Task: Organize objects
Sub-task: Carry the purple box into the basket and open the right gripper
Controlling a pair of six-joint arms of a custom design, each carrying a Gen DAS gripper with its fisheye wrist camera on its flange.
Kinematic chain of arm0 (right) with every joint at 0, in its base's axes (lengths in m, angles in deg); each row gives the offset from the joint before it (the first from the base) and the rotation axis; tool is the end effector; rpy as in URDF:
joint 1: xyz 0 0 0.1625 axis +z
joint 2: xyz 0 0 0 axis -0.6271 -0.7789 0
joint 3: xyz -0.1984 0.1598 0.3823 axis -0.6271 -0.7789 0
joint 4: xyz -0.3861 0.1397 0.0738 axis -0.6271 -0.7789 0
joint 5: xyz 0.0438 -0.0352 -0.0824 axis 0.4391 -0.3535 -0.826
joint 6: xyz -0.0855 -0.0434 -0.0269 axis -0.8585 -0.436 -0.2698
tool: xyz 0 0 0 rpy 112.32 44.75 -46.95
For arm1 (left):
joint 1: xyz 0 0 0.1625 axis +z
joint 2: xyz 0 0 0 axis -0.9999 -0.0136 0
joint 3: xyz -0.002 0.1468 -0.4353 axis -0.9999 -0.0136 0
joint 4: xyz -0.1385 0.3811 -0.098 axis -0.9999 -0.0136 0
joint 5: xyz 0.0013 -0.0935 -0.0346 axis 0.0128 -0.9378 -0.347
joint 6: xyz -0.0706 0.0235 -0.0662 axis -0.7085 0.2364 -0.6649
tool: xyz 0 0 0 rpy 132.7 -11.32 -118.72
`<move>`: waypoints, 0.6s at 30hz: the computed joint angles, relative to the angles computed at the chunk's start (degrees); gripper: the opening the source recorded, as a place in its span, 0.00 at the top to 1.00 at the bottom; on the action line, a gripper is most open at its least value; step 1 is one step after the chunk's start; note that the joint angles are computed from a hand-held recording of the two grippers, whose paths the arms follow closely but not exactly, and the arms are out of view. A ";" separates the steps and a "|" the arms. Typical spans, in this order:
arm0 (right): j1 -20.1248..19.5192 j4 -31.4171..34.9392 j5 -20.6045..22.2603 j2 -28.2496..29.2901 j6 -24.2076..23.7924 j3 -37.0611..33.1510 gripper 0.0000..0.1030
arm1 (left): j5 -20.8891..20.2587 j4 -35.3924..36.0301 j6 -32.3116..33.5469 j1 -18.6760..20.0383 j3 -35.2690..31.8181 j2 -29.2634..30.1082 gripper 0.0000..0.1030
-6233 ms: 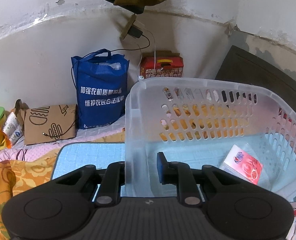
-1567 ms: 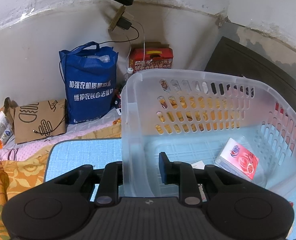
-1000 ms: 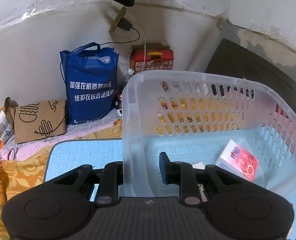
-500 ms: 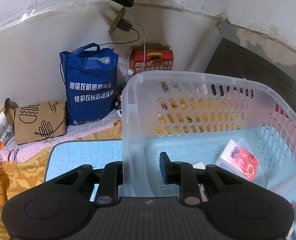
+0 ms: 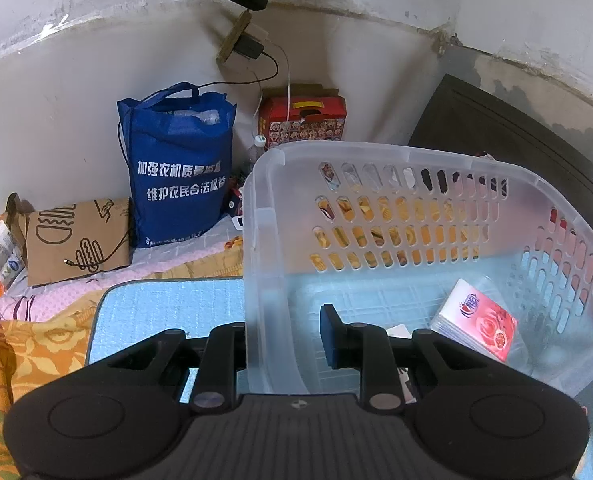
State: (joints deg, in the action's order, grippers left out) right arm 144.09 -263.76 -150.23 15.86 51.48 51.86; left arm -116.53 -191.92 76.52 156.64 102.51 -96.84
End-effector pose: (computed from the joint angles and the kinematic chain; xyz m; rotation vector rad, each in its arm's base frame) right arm 0.2562 -0.6317 0.1974 0.3445 -2.1119 1.4502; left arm -0.1999 -0.9106 0.1849 1.1015 2.4977 -0.6158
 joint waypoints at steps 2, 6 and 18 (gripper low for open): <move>-0.43 6.13 -0.98 1.21 0.37 -5.01 0.44 | 0.36 -0.41 0.12 -0.10 0.22 -0.02 0.71; -1.23 17.36 -3.53 4.68 2.38 -15.50 0.44 | 0.94 -0.81 0.73 -0.25 0.40 -0.01 0.71; -4.34 47.38 -5.92 9.18 14.19 -31.11 0.44 | 6.06 -1.92 2.48 -1.32 0.55 0.44 0.71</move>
State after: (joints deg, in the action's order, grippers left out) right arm 139.74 -216.37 -156.15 25.04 65.67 20.75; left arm -110.46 -193.84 79.00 155.32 103.06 -96.40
